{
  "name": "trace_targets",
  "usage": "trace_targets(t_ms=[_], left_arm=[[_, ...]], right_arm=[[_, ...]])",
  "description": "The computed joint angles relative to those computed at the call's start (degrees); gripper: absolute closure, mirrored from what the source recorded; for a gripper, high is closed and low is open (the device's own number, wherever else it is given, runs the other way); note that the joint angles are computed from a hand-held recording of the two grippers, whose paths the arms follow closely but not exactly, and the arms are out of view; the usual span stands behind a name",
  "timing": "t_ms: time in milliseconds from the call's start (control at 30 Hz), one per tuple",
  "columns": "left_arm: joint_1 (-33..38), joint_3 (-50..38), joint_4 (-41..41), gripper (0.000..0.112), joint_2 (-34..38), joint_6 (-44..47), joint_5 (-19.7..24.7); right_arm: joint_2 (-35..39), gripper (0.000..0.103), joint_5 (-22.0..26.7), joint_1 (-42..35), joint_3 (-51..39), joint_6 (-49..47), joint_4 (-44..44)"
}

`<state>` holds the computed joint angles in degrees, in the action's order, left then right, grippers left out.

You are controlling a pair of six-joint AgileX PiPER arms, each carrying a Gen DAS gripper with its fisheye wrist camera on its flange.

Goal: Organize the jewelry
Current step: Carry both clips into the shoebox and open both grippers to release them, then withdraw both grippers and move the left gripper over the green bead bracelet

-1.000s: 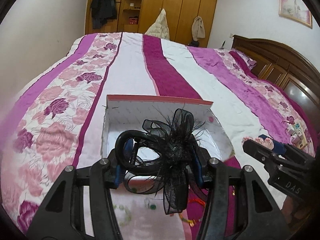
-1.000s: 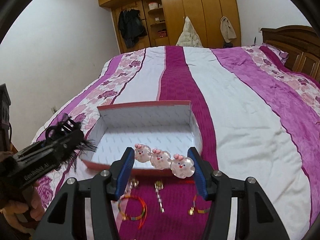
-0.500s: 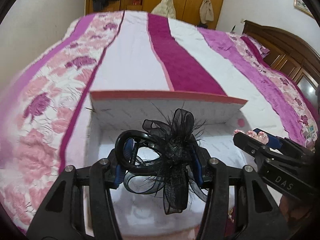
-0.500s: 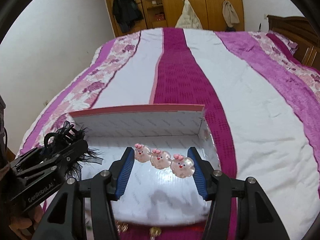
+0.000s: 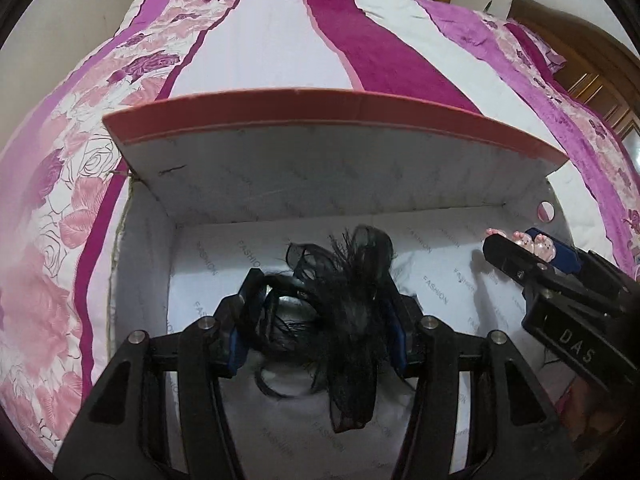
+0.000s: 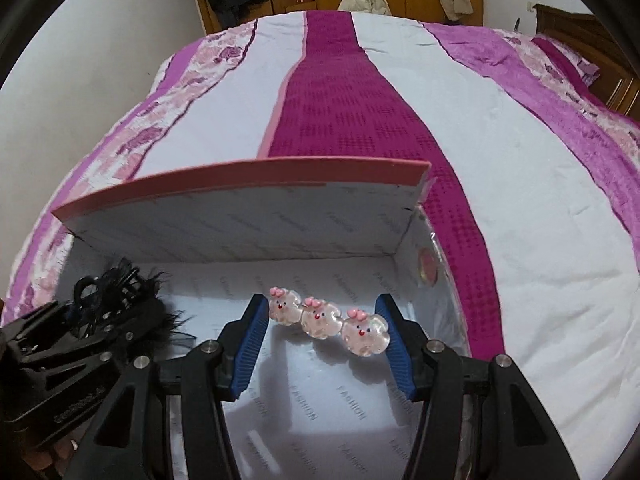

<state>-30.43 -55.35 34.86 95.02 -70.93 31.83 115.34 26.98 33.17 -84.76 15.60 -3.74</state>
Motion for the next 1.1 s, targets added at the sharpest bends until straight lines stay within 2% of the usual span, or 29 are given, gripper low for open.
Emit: trace_targets(t_ms=[167, 233, 367, 467, 767, 1100], left_arm=[[0.16, 0.46, -0.25, 0.058, -1.17, 0.81, -0.22], [-0.25, 1.01, 1.12, 0.058, -2.54, -0.33, -0.03], [-0.37, 2.58, 1.06, 0.055, -5.84, -0.85, -1.04], [-1.42, 3.37, 1.97, 0.055, -8.68, -1.22, -0.02], [-6.19, 6.91, 1.73, 0.055, -18.85, -2.39, 5.73], [-12.19, 13.81, 3.66, 0.055, -27.71, -10.97, 12.71]], right_arm=[[-0.90, 0.044, -1.28, -0.38, 1.31, -3.29, 3.37], [-1.72, 0.040, -1.79, -1.04, 2.22, -6.54, 7.24], [-4.72, 0.036, -3.44, -1.99, 4.84, -10.11, 11.75], [-7.88, 0.035, -4.12, -2.41, 7.05, -11.40, 13.22], [-19.61, 0.035, -4.99, -2.05, 15.89, -11.24, 14.14], [-31.58, 0.035, -5.36, -3.52, 27.34, -14.81, 17.71]])
